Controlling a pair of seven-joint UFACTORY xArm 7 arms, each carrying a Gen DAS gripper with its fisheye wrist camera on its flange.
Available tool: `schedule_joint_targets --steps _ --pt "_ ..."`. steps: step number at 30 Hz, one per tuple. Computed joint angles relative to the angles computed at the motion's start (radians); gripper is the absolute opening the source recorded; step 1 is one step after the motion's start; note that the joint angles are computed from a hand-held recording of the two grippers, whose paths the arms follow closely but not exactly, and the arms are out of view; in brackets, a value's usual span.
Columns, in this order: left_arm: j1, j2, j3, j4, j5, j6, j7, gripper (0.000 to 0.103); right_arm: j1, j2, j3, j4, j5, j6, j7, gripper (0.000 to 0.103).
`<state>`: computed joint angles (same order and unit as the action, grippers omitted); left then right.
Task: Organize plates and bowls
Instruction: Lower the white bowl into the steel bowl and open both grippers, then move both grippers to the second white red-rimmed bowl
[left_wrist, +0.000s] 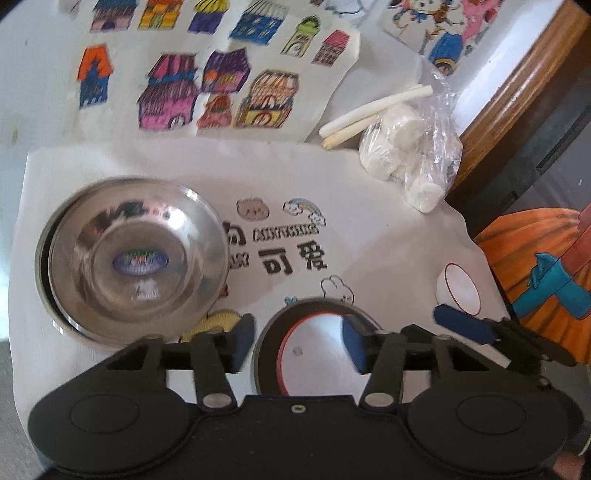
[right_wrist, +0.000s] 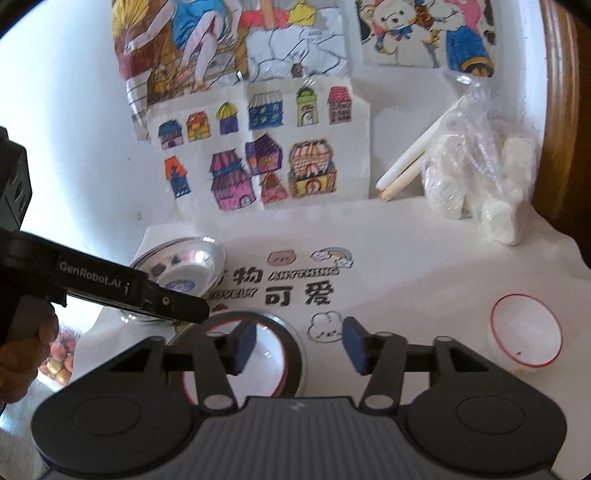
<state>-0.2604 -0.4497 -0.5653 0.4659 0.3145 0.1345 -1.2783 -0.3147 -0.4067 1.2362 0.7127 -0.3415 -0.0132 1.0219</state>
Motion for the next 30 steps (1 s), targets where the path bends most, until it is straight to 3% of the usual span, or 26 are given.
schedule_joint_targets --steps 3,6,12,16,23,28,30 --pt "0.108 -0.003 -0.105 0.049 0.078 0.039 -0.049 0.085 -0.004 -0.047 -0.017 -0.020 0.008 -0.018 0.015 0.088" --pt "0.202 0.006 -0.193 0.109 0.171 0.093 -0.115 0.094 -0.019 -0.113 -0.027 -0.049 0.023 -0.035 0.031 0.101" --pt "0.283 0.095 -0.263 0.215 0.323 0.157 -0.218 0.102 -0.026 -0.158 -0.069 -0.115 0.046 -0.090 0.022 0.103" --pt "0.332 0.206 -0.334 0.321 0.466 0.253 -0.301 0.102 -0.021 -0.165 -0.113 -0.156 0.062 -0.116 -0.005 0.103" --pt "0.291 0.427 -0.360 0.480 0.657 0.386 -0.381 0.102 0.037 -0.157 -0.235 -0.222 0.096 -0.116 -0.065 0.103" --pt "0.188 0.585 -0.318 0.596 0.737 0.480 -0.445 0.102 0.024 -0.198 -0.252 -0.271 0.129 -0.118 -0.059 0.103" --pt "0.134 0.650 -0.292 0.656 0.764 0.512 -0.461 0.102 0.010 -0.219 -0.251 -0.280 0.143 -0.069 -0.035 0.103"
